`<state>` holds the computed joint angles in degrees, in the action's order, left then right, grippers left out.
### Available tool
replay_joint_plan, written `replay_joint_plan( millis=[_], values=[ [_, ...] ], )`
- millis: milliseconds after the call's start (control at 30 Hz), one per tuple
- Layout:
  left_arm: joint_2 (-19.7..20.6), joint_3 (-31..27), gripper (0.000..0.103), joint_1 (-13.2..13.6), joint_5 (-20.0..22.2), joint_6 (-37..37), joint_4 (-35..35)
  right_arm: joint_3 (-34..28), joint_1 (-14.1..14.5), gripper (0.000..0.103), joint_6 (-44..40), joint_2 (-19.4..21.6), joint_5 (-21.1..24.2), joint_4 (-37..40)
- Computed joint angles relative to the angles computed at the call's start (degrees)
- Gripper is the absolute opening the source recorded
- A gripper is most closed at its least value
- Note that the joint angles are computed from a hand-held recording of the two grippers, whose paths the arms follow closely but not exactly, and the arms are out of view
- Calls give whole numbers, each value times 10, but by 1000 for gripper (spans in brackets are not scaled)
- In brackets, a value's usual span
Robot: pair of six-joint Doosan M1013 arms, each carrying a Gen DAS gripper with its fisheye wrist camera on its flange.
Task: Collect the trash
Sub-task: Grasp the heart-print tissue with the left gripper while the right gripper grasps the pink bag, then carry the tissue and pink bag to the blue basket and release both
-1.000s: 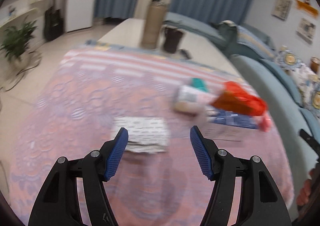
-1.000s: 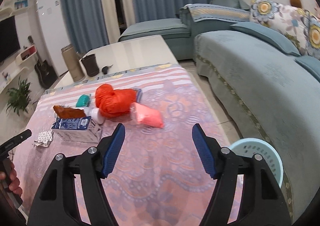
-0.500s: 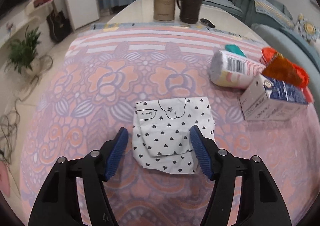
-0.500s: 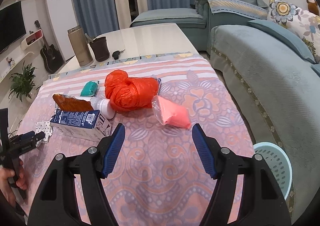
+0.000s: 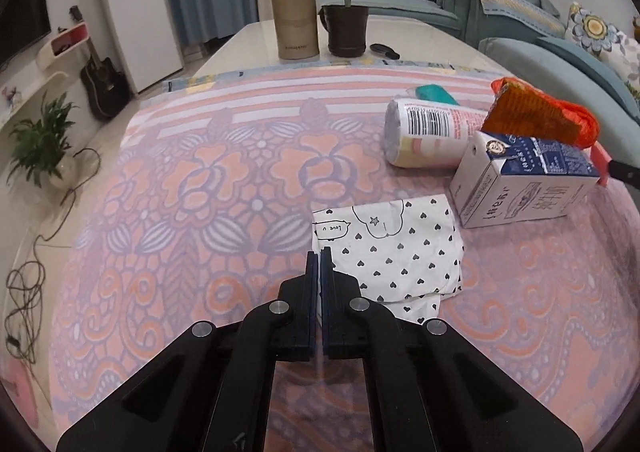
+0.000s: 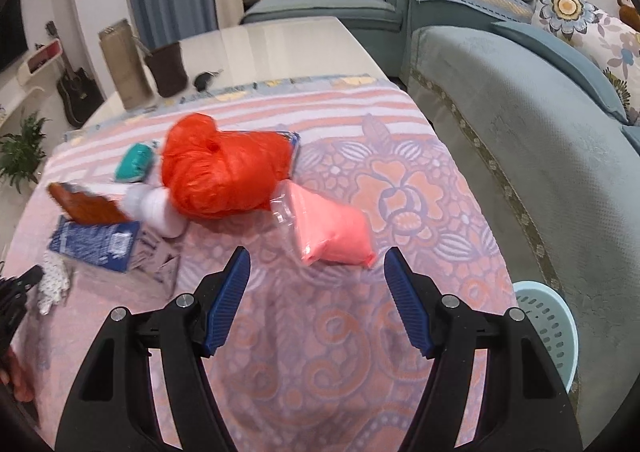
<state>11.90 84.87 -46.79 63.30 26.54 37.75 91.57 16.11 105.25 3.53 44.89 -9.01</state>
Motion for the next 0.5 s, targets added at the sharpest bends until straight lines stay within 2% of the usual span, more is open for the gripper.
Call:
replay_joint_plan(
  millis=[67, 167, 233, 267, 333, 500],
  values=[
    [-2, 3, 0, 1, -9, -3, 1, -5, 1, 65, 7, 7, 2, -8],
    [-4, 5, 0, 3, -16, -4, 0, -12, 5, 57, 29, 18, 7, -35],
    [-6, 7, 0, 4, -22, -5, -1, -16, 3, 43, 23, 23, 10, -30],
    [-7, 8, 0, 4, -26, -7, 0, -17, 3, 42, 22, 24, 13, -32],
    [-13, 13, 0, 3, -39, -15, -1, -14, 6, 27, 31, 23, 7, -47],
    [-28, 21, 0, -2, -69, -31, -2, -1, 5, 22, 35, 6, -6, -45]
  ],
)
